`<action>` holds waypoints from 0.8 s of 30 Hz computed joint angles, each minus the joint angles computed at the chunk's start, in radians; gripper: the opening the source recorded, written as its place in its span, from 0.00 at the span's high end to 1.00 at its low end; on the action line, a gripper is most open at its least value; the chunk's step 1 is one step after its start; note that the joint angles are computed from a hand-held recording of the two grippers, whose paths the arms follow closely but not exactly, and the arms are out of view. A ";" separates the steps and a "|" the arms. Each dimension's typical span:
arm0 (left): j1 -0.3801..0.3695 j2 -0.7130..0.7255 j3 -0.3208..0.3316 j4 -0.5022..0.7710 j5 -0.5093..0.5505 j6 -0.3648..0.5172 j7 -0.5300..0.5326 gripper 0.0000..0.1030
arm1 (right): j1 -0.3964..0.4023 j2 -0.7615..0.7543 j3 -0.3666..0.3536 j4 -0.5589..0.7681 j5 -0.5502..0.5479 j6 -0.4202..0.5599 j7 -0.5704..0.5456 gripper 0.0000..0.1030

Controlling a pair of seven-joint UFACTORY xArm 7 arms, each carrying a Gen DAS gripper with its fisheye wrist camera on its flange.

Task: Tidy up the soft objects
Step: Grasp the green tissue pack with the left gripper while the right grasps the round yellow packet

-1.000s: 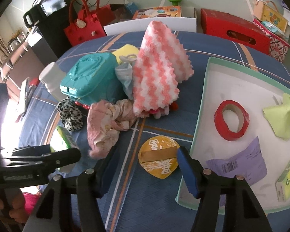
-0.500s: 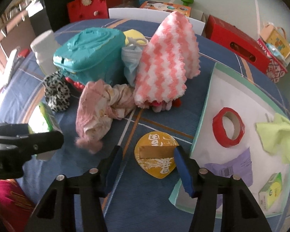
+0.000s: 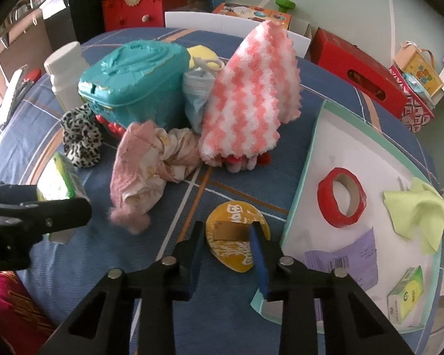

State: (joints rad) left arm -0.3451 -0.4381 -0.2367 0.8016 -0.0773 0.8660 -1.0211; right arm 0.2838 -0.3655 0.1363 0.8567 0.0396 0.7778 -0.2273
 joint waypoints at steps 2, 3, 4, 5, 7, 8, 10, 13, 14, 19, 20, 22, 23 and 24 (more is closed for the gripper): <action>-0.001 0.000 0.001 -0.001 -0.001 0.000 0.001 0.25 | 0.001 -0.004 -0.005 0.002 0.008 -0.004 -0.003 0.77; -0.001 0.000 0.001 -0.001 -0.001 0.000 0.001 0.25 | 0.001 -0.005 -0.006 0.004 0.009 -0.007 -0.004 0.79; 0.000 0.000 0.000 0.000 0.001 0.001 0.000 0.25 | 0.000 -0.010 -0.007 0.004 0.012 -0.012 -0.004 0.80; 0.000 0.001 -0.001 0.000 0.002 -0.001 -0.003 0.25 | 0.001 -0.009 -0.007 0.002 0.016 -0.021 -0.001 0.81; 0.000 0.001 -0.001 0.000 0.002 0.000 -0.003 0.25 | 0.001 -0.014 -0.012 0.001 0.027 -0.024 0.001 0.82; 0.000 0.001 -0.001 0.000 0.003 -0.001 -0.003 0.25 | 0.002 -0.016 -0.016 0.000 0.035 -0.023 0.000 0.83; 0.001 0.001 -0.002 -0.001 0.005 -0.003 -0.007 0.25 | 0.000 -0.018 -0.020 0.001 0.045 -0.023 0.001 0.84; 0.002 0.003 -0.005 0.001 0.010 -0.002 -0.015 0.25 | 0.001 -0.025 -0.032 -0.002 0.067 -0.034 -0.012 0.86; 0.001 0.003 -0.006 0.001 0.010 -0.002 -0.016 0.25 | 0.002 -0.029 -0.033 -0.004 0.074 -0.039 -0.015 0.86; 0.003 0.000 -0.010 0.004 0.020 0.003 -0.027 0.25 | 0.006 -0.043 -0.040 -0.012 0.099 -0.049 -0.031 0.86; 0.003 -0.001 -0.010 0.005 0.022 0.002 -0.027 0.25 | 0.007 -0.046 -0.038 -0.014 0.103 -0.050 -0.028 0.86; 0.002 -0.004 -0.010 0.006 0.024 0.001 -0.027 0.25 | 0.009 -0.054 -0.041 -0.017 0.113 -0.057 -0.033 0.86; 0.002 -0.007 -0.011 0.008 0.026 0.002 -0.028 0.25 | 0.011 -0.059 -0.043 -0.019 0.120 -0.064 -0.035 0.86; 0.002 -0.009 -0.012 0.010 0.030 0.005 -0.029 0.25 | 0.013 -0.070 -0.045 -0.025 0.127 -0.067 -0.035 0.86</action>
